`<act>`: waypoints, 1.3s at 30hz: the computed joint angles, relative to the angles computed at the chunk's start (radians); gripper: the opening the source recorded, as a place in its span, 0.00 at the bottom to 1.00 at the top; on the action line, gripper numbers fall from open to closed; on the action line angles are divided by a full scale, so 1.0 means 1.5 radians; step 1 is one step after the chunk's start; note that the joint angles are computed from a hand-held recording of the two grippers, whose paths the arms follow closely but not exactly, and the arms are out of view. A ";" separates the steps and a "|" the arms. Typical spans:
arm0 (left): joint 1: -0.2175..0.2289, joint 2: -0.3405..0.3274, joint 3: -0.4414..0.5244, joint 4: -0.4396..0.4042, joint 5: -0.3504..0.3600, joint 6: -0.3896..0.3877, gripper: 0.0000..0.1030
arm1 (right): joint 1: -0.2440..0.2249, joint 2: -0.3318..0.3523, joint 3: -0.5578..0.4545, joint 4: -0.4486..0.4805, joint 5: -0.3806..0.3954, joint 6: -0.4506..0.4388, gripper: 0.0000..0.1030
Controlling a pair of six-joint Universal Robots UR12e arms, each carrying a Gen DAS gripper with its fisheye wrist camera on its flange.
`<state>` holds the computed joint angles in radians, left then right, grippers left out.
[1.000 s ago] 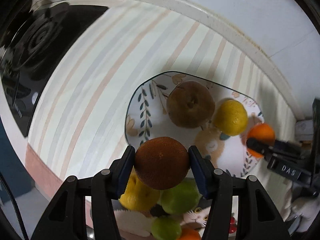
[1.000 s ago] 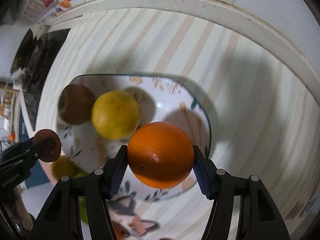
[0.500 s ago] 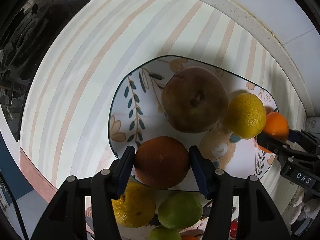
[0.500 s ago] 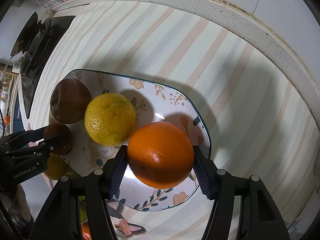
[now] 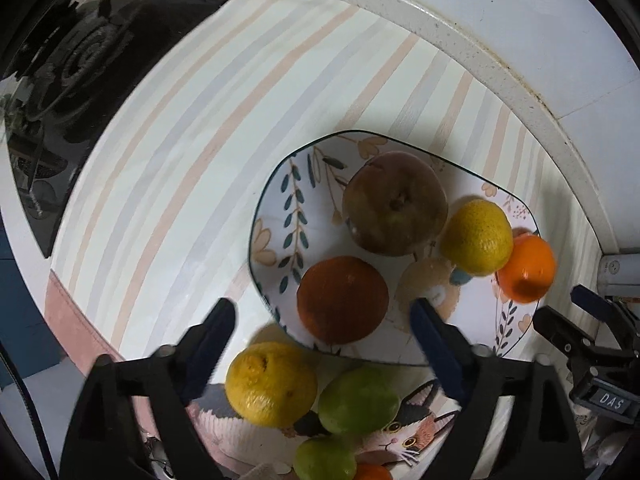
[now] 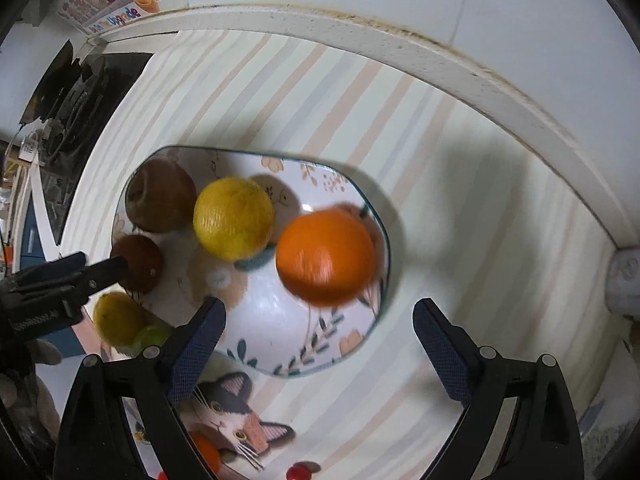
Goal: Organize fruits
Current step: 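Lift both tools back from the plate toward the placemat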
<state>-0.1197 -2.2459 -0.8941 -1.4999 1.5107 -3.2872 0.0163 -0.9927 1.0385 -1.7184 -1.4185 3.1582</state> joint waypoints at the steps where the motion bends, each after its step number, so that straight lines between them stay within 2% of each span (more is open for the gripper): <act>1: 0.000 0.010 -0.015 0.012 0.002 0.000 0.92 | 0.001 -0.008 0.009 -0.005 -0.006 0.002 0.94; 12: -0.021 0.122 -0.162 0.149 0.082 -0.017 0.91 | 0.005 -0.103 0.131 -0.089 -0.025 0.017 0.94; 17: -0.028 0.164 -0.205 0.207 0.088 -0.014 0.91 | 0.007 -0.135 0.159 -0.123 -0.022 0.017 0.94; 25: -0.040 0.216 -0.253 0.267 0.084 -0.006 0.91 | 0.010 -0.190 0.198 -0.167 -0.022 -0.002 0.94; 27: -0.042 0.228 -0.263 0.280 0.086 -0.005 0.91 | 0.011 -0.203 0.207 -0.175 -0.027 -0.010 0.94; 39: -0.051 0.280 -0.305 0.322 0.077 -0.016 0.91 | -0.004 -0.274 0.255 -0.207 0.020 -0.019 0.94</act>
<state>-0.1968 -1.8253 -1.3522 -1.0169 1.6269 -3.3111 0.0110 -1.4042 1.4214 -2.0285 -1.3891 3.1294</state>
